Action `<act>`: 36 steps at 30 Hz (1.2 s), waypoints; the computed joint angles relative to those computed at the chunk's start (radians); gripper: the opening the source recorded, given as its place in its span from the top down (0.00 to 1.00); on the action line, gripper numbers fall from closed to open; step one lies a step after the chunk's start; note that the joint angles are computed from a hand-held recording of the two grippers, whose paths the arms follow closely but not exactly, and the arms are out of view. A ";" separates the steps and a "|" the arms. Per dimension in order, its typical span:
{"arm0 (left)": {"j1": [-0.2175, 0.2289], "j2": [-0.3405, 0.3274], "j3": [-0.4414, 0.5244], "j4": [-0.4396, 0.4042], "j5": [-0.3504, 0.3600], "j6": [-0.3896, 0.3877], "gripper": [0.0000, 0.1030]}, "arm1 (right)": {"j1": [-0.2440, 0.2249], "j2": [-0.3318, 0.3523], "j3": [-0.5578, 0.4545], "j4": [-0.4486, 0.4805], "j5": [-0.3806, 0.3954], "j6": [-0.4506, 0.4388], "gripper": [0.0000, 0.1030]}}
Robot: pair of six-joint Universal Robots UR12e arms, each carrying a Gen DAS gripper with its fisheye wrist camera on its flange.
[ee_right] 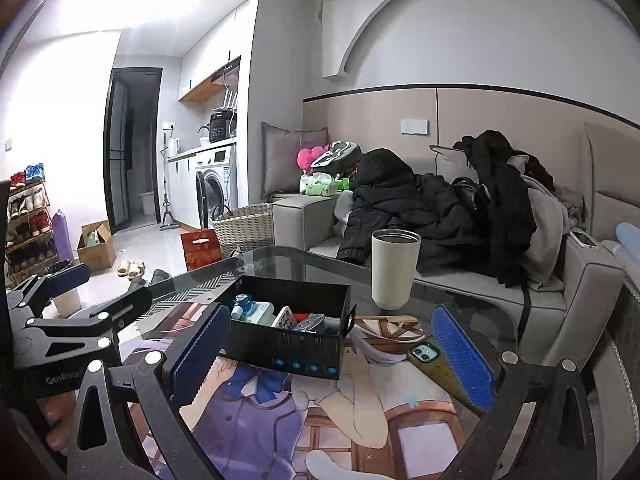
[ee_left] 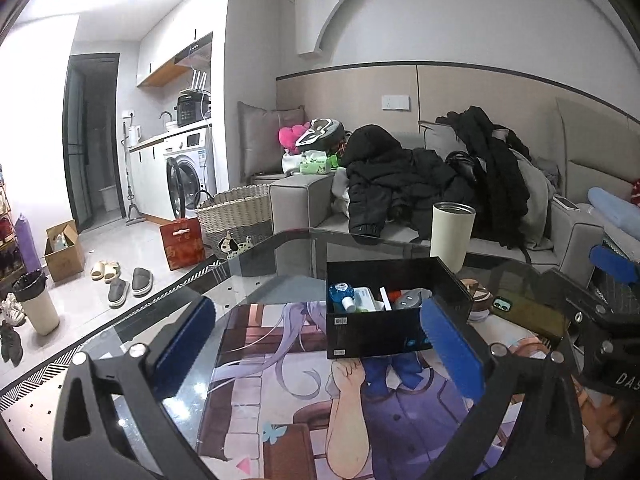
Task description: Organize rigid objects
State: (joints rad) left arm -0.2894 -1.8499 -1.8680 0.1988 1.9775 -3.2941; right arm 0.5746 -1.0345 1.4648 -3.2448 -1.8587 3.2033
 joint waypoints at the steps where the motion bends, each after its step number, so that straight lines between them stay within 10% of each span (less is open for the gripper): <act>1: -0.001 0.000 0.000 -0.001 0.004 -0.003 0.00 | 0.000 0.001 0.000 -0.001 0.000 0.002 0.00; 36: 0.000 -0.002 0.007 -0.037 0.006 -0.037 0.00 | 0.001 -0.003 0.002 0.037 -0.006 0.028 0.00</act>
